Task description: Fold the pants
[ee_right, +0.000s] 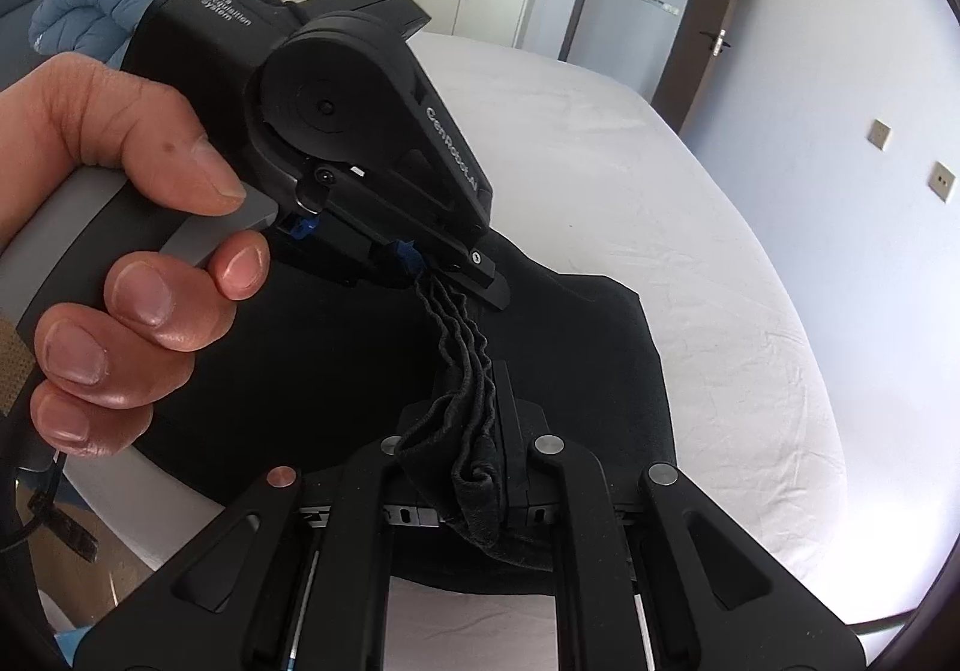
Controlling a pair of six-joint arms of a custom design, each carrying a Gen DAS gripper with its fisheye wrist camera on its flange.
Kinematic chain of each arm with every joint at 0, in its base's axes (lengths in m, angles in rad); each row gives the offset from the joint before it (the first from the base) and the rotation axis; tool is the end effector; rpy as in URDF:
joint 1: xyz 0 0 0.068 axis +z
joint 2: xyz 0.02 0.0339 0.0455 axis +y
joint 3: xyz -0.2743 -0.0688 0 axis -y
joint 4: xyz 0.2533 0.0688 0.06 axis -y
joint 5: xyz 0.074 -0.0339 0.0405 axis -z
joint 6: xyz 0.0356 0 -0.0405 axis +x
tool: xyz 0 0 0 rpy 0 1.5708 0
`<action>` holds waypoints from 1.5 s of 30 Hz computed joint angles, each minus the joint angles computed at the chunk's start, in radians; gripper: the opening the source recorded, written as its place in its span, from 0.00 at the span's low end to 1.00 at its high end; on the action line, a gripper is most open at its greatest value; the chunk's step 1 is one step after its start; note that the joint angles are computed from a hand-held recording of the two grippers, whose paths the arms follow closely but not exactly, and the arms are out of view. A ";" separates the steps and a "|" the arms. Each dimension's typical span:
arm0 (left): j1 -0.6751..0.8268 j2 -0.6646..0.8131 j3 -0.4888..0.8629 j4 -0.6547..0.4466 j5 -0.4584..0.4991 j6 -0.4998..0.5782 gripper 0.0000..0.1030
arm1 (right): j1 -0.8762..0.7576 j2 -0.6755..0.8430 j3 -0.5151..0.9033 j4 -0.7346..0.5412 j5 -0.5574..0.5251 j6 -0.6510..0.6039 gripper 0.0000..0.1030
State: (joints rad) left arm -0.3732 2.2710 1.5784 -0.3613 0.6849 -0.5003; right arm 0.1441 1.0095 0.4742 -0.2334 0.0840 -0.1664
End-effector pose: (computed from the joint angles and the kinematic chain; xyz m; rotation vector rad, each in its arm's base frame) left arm 0.4389 -0.1960 0.1194 0.0832 2.7332 -1.1839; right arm 0.1995 0.0259 0.1920 -0.3204 2.3166 -0.1093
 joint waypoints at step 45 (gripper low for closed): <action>0.375 -0.154 -0.233 -0.045 -0.194 0.305 0.56 | 0.400 0.528 0.253 0.078 -0.016 0.115 0.62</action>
State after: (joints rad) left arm 0.0021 2.1166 1.3459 -0.4065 0.4908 -0.1956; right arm 0.5436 1.5377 0.7276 -0.1553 0.0677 -0.0518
